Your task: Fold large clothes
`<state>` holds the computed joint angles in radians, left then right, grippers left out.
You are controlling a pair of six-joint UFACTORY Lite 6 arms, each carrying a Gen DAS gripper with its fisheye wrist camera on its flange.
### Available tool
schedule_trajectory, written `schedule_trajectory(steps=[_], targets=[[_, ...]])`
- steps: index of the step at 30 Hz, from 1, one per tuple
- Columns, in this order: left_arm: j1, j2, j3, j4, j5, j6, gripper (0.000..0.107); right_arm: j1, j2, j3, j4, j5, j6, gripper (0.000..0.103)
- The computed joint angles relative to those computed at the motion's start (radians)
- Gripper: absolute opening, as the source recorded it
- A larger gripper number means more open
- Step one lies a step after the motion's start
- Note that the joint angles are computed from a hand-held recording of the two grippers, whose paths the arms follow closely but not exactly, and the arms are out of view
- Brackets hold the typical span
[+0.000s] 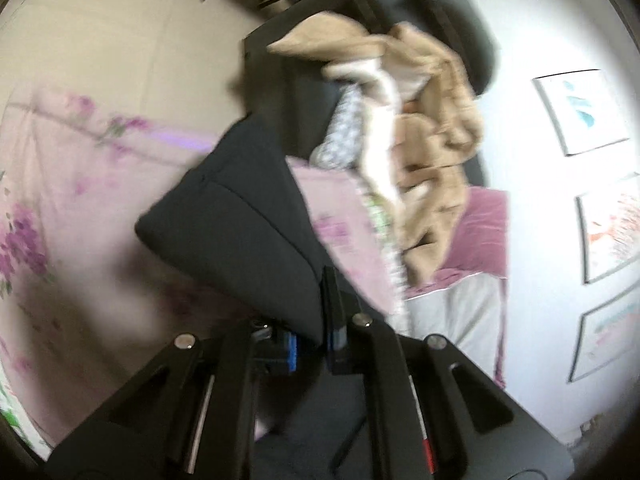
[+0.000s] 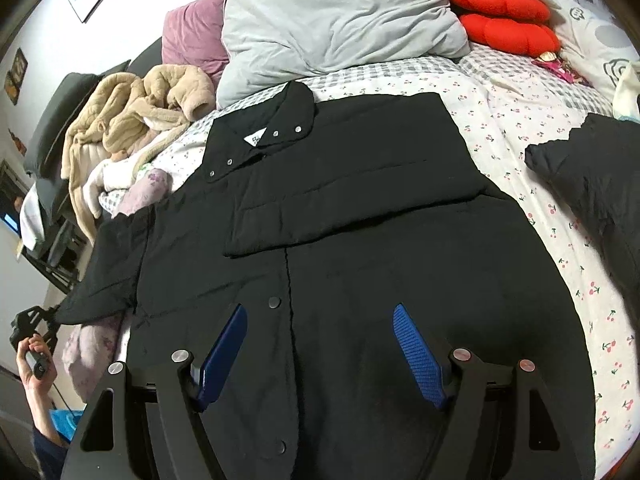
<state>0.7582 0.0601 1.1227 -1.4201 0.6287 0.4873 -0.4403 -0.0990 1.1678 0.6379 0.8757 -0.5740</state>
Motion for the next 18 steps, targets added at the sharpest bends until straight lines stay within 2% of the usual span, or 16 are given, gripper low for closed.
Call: schedule_trajectory(steps=[4, 7, 10, 12, 13, 15, 16, 18], targets=[[-0.121, -0.153, -0.044, -0.086, -0.111, 0.076, 0.011, -0.056, 0.027, 0.021, 0.035, 0.036, -0.025, 0.077], [-0.313, -0.225, -0.026, -0.1, -0.229, 0.111, 0.011, -0.091, 0.055, 0.042, 0.053, 0.054, -0.02, 0.077], [-0.608, -0.174, 0.102, 0.167, -0.407, -0.101, 0.011, -0.118, 0.077, 0.059, 0.059, 0.062, -0.006, 0.077], [-0.804, -0.05, 0.249, 0.376, -0.46, -0.221, 0.011, -0.138, 0.091, 0.071, 0.074, 0.067, 0.012, 0.077], [-0.885, 0.044, 0.354, 0.481, -0.448, -0.271, 0.015, -0.145, 0.099, 0.078, 0.082, 0.07, 0.02, 0.077], [-1.056, 0.251, 0.563, 0.69, -0.376, -0.363, 0.037, -0.159, 0.124, 0.099, 0.099, 0.073, 0.034, 0.077], [-1.113, 0.356, 0.668, 0.753, -0.317, -0.383, 0.056, -0.163, 0.136, 0.107, 0.099, 0.068, 0.043, 0.077], [-1.21, 0.546, 0.877, 0.955, -0.157, -0.51, 0.058, -0.175, 0.161, 0.121, 0.101, 0.062, 0.061, 0.077]])
